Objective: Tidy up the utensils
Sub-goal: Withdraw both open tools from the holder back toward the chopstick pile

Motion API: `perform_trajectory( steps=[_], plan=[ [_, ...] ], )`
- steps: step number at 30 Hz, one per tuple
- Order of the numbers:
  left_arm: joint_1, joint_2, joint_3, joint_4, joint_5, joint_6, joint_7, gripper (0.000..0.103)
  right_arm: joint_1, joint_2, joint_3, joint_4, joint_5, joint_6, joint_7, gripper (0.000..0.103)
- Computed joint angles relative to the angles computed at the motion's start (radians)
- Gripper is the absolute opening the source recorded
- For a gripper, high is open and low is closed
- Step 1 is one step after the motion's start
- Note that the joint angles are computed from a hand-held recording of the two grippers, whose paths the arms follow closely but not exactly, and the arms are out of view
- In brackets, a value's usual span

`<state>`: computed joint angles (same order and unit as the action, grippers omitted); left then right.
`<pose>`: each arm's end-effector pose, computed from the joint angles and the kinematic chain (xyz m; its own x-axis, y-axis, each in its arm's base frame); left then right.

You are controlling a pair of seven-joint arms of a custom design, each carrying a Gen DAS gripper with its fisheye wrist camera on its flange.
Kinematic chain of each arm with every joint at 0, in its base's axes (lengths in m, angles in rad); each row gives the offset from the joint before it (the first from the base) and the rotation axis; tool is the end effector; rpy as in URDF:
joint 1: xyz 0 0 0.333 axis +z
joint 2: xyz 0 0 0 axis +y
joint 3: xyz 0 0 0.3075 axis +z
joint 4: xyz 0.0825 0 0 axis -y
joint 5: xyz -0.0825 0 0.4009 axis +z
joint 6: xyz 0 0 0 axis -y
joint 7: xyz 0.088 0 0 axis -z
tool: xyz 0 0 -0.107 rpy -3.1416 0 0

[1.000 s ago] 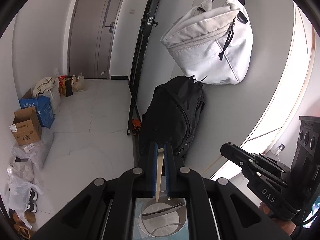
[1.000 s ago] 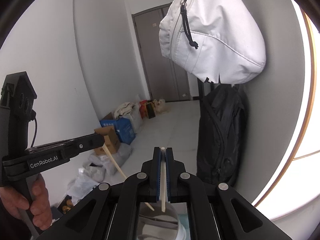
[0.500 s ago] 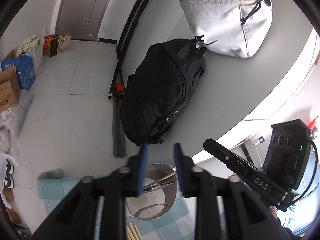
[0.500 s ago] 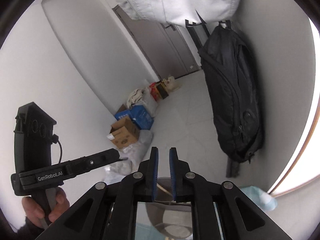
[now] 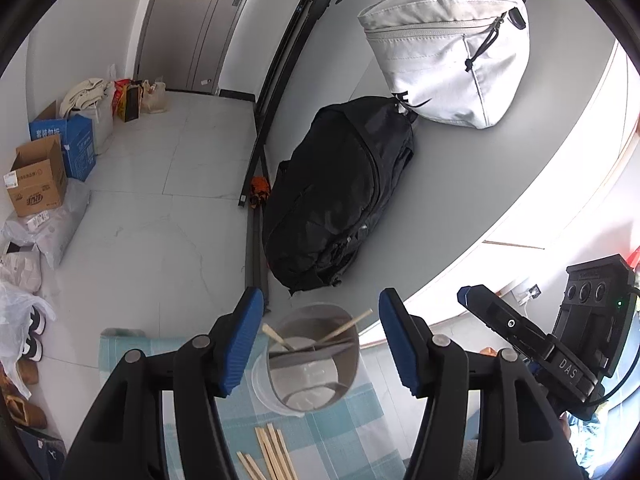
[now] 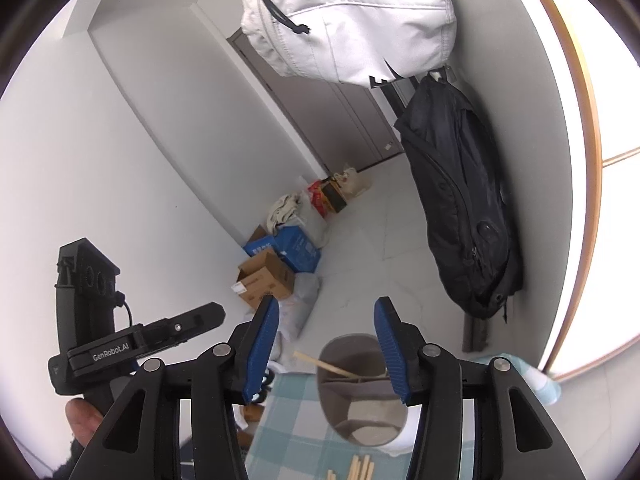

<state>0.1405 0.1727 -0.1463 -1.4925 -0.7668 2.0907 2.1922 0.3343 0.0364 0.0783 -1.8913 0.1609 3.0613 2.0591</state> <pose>0.6660 -0.0293 0.6206 -0.4730 -0.7742 0.4206 -0.7664 0.1261 -0.6299 0.5843 0.2410 0.6080 0.0936 -0.8271 -0.5542 -0.5578 0.4175 -0.7173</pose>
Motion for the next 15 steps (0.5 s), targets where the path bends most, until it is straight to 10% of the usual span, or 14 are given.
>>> perform_trajectory(
  steps=[15],
  plan=[
    [-0.057, -0.226, 0.079, -0.267, -0.108, 0.128, 0.101, 0.072, -0.038, -0.171, 0.075, -0.159, -0.107, 0.007, 0.099, 0.064]
  ],
)
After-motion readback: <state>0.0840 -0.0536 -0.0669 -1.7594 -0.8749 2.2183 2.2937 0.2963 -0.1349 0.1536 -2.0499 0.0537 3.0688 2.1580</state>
